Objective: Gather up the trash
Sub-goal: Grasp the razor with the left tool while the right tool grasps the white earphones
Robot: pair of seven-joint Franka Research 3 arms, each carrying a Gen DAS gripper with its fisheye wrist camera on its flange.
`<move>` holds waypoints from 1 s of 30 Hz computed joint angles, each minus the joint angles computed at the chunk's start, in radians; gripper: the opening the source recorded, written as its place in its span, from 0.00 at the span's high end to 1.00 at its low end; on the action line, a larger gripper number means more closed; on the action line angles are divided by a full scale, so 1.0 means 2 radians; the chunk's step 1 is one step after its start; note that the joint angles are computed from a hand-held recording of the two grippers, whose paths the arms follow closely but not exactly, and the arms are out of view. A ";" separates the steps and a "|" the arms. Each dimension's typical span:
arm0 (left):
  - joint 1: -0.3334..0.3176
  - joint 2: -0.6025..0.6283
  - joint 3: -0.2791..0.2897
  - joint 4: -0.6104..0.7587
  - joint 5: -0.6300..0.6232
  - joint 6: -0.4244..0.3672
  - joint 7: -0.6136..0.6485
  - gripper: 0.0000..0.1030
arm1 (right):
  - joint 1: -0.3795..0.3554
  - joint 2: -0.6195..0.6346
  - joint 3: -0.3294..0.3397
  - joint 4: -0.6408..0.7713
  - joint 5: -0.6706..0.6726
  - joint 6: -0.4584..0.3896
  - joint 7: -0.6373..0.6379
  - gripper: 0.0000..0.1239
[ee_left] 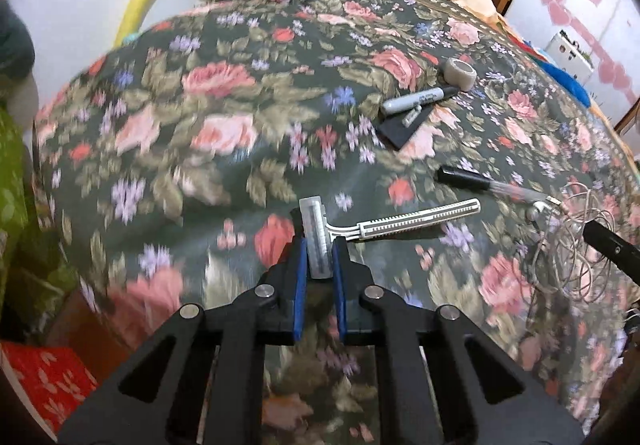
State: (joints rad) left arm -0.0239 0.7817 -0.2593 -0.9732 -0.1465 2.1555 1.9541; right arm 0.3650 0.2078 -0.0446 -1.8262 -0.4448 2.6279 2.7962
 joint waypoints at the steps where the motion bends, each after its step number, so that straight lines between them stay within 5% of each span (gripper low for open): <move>1: 0.003 -0.005 -0.002 -0.006 -0.004 -0.005 -0.002 0.89 | 0.004 -0.009 -0.003 -0.005 -0.014 -0.007 0.008 0.93; 15: 0.030 -0.124 -0.021 -0.161 -0.067 0.039 0.060 0.90 | -0.004 -0.042 0.025 -0.001 -0.067 -0.035 0.023 0.93; 30: 0.069 -0.222 0.013 -0.244 -0.132 0.062 0.109 0.90 | 0.040 -0.002 0.038 0.084 -0.061 -0.059 -0.007 0.93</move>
